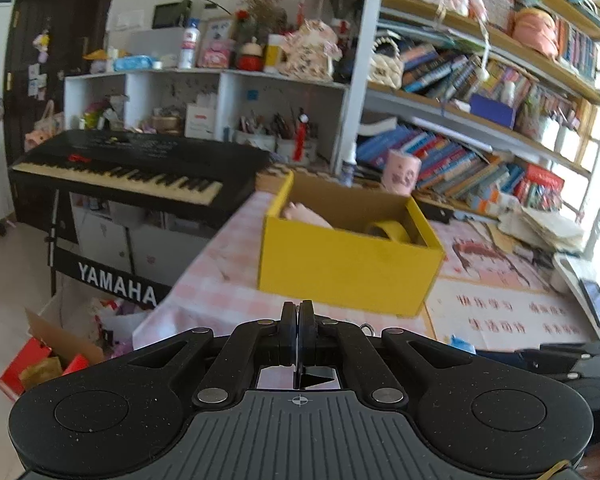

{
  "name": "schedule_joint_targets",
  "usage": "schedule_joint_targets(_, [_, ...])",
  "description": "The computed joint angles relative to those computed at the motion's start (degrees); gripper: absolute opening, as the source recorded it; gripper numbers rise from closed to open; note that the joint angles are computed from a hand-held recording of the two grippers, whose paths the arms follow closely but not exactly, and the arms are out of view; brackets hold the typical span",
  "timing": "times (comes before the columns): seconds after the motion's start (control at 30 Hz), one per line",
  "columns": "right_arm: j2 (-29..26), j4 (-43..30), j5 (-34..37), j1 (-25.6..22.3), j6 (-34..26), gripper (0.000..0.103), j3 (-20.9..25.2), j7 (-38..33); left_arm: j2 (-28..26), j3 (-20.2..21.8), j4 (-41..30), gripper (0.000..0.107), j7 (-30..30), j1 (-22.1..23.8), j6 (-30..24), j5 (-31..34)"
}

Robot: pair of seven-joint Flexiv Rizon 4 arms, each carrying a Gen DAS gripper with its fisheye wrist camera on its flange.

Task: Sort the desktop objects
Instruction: 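Lift the clip and blue packet and carry them toward the yellow box, then lower the clip into the yellow box and open the left tool while the right tool lowers the packet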

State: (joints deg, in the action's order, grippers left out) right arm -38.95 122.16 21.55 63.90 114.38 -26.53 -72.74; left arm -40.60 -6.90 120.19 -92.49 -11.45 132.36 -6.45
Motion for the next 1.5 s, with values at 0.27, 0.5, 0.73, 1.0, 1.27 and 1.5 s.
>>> schedule_joint_targets(0.27, [-1.8,-3.8,-1.3,0.2,0.3,0.035,-3.1,-1.7,-4.0,-1.8,-9.9,0.0,-0.7,1.4,-1.3,1.3])
schedule_joint_targets(0.5, [-3.6,-10.7,-1.8,-6.5,0.6,0.035,-1.7,-2.6,-8.4,-1.9,-21.7,0.0,2.5,-0.5,-6.5,-0.7])
schedule_joint_targets(0.73, [-5.1,-17.9,-8.6,-17.6,-1.0,0.035,5.1,-3.3,-13.1,0.9,-32.4,0.0,7.6,-4.7,-12.5,-7.6])
schedule_joint_targets(1.0, [-8.6,-26.6,-17.0,-29.1,-3.4,0.035,12.1,-2.4,-19.9,6.3,-45.9,0.0,12.7,-10.0,-21.1,-16.2])
schedule_joint_targets(1.27, [-13.9,-36.3,-27.8,-38.5,-8.1,0.034,18.4,-1.9,-27.4,19.5,-59.0,0.0,11.1,-16.1,-35.1,-22.1])
schedule_joint_targets(1.5, [-20.1,-47.2,-42.4,-48.7,-16.0,0.034,29.1,-7.9,-32.6,28.1,-68.3,0.0,3.6,-17.3,-48.3,-19.7])
